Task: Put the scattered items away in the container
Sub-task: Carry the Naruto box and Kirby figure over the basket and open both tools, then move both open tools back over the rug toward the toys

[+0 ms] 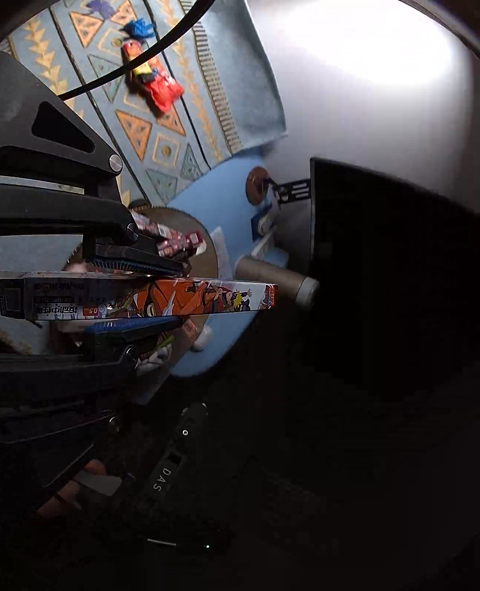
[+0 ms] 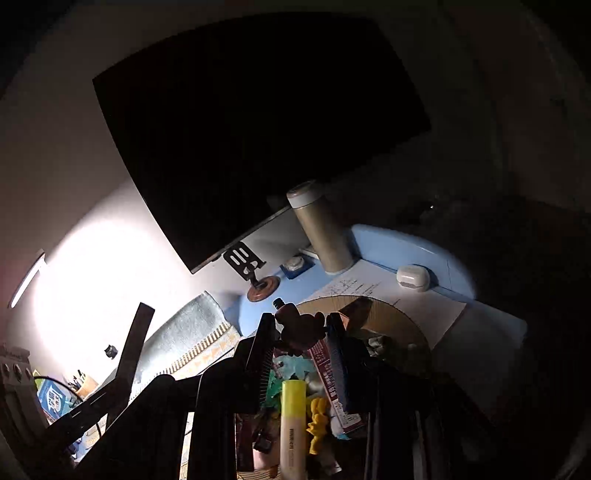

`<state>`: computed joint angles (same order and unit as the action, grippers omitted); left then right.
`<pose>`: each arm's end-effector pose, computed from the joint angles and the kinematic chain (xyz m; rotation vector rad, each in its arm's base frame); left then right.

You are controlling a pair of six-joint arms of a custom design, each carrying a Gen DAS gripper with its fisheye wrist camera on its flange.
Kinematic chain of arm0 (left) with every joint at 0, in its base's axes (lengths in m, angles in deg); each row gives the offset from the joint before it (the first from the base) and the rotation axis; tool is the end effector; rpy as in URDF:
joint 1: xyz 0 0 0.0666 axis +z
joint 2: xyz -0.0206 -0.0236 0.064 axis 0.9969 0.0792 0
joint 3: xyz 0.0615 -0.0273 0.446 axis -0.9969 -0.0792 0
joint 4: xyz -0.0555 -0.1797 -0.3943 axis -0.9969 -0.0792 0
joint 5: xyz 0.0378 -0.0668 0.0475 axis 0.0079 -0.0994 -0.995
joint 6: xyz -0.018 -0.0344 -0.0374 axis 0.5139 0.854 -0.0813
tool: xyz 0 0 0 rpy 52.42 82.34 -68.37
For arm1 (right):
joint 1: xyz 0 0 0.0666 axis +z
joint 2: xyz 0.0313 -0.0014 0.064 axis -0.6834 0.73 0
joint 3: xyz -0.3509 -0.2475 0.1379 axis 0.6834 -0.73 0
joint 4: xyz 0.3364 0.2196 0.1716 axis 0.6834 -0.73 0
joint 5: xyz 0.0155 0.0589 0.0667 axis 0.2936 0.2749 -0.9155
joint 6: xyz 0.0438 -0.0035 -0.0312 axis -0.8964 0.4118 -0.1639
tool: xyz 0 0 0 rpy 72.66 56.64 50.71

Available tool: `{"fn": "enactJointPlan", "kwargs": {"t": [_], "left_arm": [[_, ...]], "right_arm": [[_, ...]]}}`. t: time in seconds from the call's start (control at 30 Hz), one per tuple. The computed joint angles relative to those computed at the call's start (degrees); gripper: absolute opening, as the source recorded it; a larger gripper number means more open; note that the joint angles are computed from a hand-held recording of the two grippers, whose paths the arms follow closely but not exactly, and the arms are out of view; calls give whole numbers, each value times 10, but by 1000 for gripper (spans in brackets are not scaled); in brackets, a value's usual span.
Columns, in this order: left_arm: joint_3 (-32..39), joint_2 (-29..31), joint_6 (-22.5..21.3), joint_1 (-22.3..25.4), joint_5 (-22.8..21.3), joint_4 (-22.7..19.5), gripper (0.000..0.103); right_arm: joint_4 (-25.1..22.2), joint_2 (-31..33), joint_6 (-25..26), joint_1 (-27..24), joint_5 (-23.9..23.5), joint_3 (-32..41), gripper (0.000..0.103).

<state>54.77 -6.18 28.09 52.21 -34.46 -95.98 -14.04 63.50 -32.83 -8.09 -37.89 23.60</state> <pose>0.4433 -0.2919 0.4850 0.1589 2.1404 -0.6308 0.3867 0.2500 0.3974 0.4336 2.0016 0.3410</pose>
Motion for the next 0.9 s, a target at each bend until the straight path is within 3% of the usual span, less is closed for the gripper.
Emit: {"fn": "enactJointPlan", "kwargs": {"t": [0.17,0.23,0.27,0.3,0.37,0.43,0.67,0.9], "left_arm": [[15,41,40,-6,20,44,22],[21,57,59,0,41,44,46],[23,63,69,4,56,38,48],[25,67,78,8,71,34,48],[15,65,96,14,78,30,48],[0,54,109,18,83,36,48],[-70,-6,136,25,72,51,53],[-162,-93,185,63,56,43,53]], "right_arm": [[-11,17,7,-12,-23,8,28],[-2,26,22,-18,-43,9,29],[-1,32,25,-26,-69,10,38],[3,34,16,-35,-102,8,54],[41,24,-19,-52,-154,-17,66],[74,6,-38,-54,-152,-42,67],[66,-23,-46,-35,-141,-57,68],[58,-11,7,22,-129,-26,70]]}}
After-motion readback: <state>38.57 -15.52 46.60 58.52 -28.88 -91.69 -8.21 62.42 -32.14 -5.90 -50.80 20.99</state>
